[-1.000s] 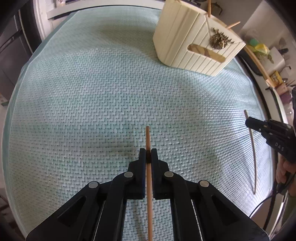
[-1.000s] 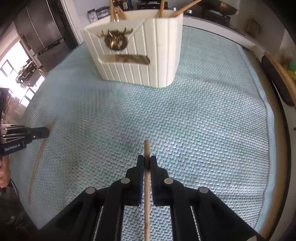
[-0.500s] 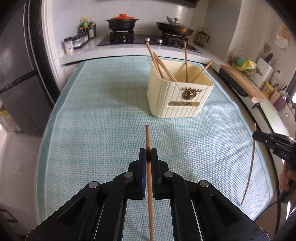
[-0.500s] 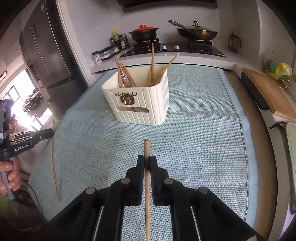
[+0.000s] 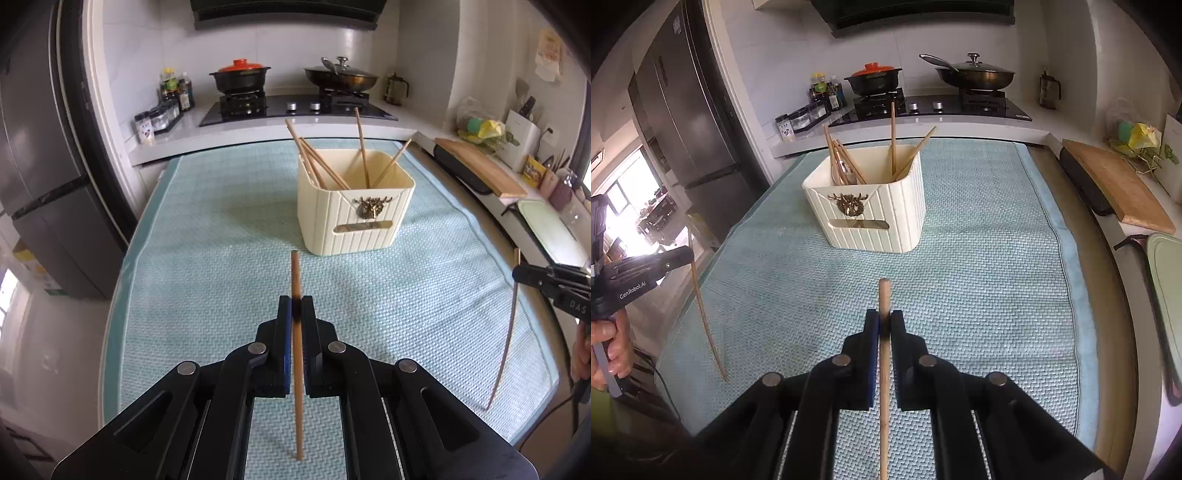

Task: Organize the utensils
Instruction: 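Lift both held chopsticks over the cream caddy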

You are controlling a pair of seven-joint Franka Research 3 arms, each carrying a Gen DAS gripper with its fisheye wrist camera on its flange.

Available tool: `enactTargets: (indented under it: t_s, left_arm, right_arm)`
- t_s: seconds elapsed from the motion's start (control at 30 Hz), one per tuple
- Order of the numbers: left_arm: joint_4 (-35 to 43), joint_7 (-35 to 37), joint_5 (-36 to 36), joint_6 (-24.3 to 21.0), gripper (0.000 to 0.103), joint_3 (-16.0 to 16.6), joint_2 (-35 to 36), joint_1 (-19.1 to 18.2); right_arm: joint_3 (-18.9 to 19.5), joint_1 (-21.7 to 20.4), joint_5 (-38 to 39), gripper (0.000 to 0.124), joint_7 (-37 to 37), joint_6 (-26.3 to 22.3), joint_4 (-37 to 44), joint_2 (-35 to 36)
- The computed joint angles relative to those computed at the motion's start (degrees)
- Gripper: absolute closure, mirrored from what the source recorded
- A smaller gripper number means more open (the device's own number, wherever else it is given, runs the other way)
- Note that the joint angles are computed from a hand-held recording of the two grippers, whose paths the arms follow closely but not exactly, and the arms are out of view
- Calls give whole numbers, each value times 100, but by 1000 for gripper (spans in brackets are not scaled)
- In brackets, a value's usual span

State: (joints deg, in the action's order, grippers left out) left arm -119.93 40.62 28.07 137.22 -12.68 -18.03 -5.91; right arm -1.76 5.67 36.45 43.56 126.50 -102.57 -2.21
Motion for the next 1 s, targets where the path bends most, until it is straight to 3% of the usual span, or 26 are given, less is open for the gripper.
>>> enactTargets:
  t_s: [0.1,0.27,0.47,0.73,1.0]
  left_arm:
    - [-94,18,-59,102,100,41,-138,-19]
    - [-271,309,-566,658,101,282,-498,-88]
    - [230,967,-1259,1115,101,568,-411,-140]
    - [1939,1773,-1650,1193,101,626,670,77]
    - [3634,2407,-2155,1055,101,586,2100,254]
  right_arm:
    - [-2,5,51,117,-28,44,-77,-87]
    - [-54,29,407,117,-214,141,-124,-307]
    - [-79,139,952,117,-412,412,288,-339]
    - [193,240,1168,117,-130,793,2246,730]
    - [710,260,500,117,629,833,4719,2429]
